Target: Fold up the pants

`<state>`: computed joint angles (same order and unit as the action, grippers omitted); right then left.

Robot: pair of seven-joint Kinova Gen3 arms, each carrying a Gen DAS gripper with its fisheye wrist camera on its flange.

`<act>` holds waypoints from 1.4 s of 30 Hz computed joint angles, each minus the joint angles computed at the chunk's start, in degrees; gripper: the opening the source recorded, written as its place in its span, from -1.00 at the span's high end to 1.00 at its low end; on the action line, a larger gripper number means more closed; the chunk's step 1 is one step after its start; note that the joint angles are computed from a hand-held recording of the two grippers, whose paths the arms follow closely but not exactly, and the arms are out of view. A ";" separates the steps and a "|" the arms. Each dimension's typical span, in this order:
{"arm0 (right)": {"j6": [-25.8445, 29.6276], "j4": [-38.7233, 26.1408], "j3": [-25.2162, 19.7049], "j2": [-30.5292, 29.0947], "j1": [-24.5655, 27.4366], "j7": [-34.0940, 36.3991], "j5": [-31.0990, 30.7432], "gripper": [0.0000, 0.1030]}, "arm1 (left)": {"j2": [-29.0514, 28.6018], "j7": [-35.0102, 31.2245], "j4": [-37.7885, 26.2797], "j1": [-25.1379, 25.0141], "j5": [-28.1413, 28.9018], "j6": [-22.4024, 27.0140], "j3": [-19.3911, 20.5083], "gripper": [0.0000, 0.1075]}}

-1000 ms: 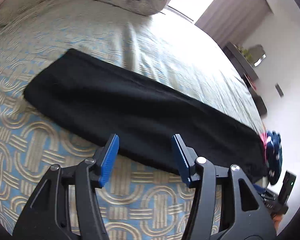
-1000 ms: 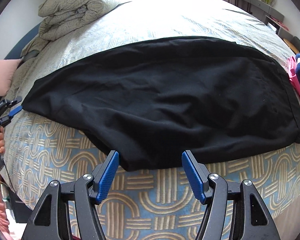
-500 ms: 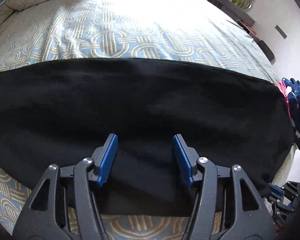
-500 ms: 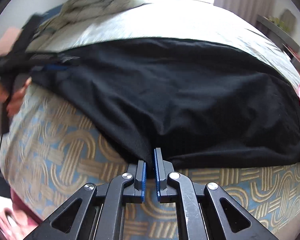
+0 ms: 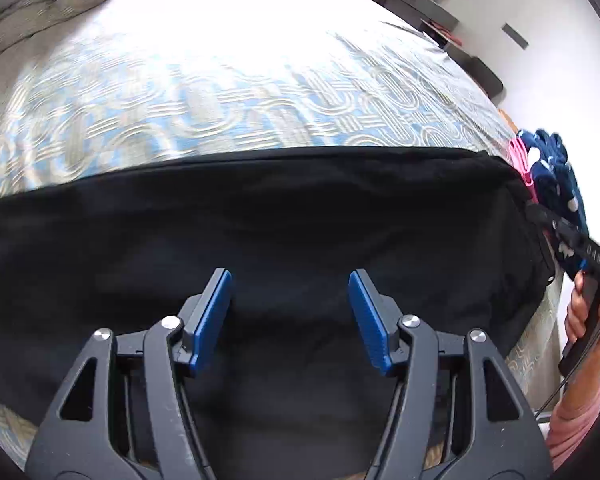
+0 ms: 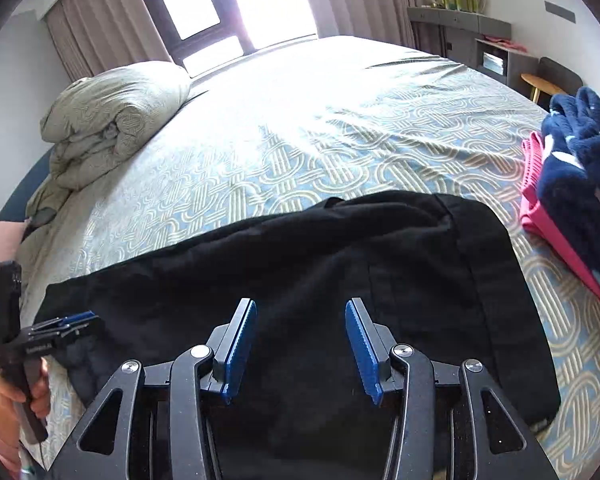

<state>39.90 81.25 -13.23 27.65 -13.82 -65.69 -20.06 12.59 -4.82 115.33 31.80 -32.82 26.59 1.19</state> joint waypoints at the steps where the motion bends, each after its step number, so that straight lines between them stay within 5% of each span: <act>1: 0.67 -2.14 0.43 1.46 -1.06 -0.76 1.55 0.10 | 1.43 -2.27 -1.45 -1.23 1.17 -0.02 0.73 -0.15; 3: 4.01 -7.19 3.87 4.46 -5.83 -4.66 6.21 0.13 | 4.74 -4.76 -5.38 -2.03 2.20 1.45 1.19 -0.16; 5: 5.05 -11.09 9.01 7.55 -11.04 -9.22 10.87 0.51 | 7.47 -6.16 -9.82 1.19 -0.26 5.92 -1.66 -0.25; 7: 2.93 -12.14 12.48 9.09 -13.77 -12.53 15.12 0.68 | 10.43 -9.99 -14.02 2.06 -1.17 10.24 -3.13 -0.25; 13: 3.51 -14.98 5.35 10.97 -6.53 -14.92 14.80 0.70 | 10.49 -11.35 -16.08 0.36 -0.30 11.97 -3.56 -0.31; 17: -3.98 -4.84 9.30 4.50 -11.94 -18.14 20.47 0.61 | 4.73 -3.58 -9.53 2.02 -4.57 6.92 -3.03 -0.31; 20: -10.00 2.99 11.08 -0.76 -15.44 -22.12 27.17 0.50 | 1.83 3.41 -7.10 5.76 -9.16 8.38 -3.31 -0.32; 24: -11.77 6.27 11.73 -3.83 -17.97 -25.81 30.19 0.32 | -1.27 12.73 -5.41 12.33 -15.10 16.89 -3.13 -0.39; 30: -15.52 11.74 8.42 -9.85 -18.05 -26.68 31.15 0.32 | -6.34 25.03 -1.17 13.57 -19.96 24.65 2.90 -0.48; 38: -20.42 18.52 9.77 -17.04 -26.44 -34.99 41.21 0.29 | -12.00 36.11 4.74 14.03 -19.24 36.70 11.81 -0.50; 42: -17.90 17.42 2.93 -17.12 -23.42 -31.03 36.39 0.29 | -15.68 42.68 9.19 13.54 -16.47 39.01 16.60 -0.50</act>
<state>22.00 98.66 -10.30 10.52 -37.23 -96.73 16.33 -3.09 37.86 124.52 45.34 -49.29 65.59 17.79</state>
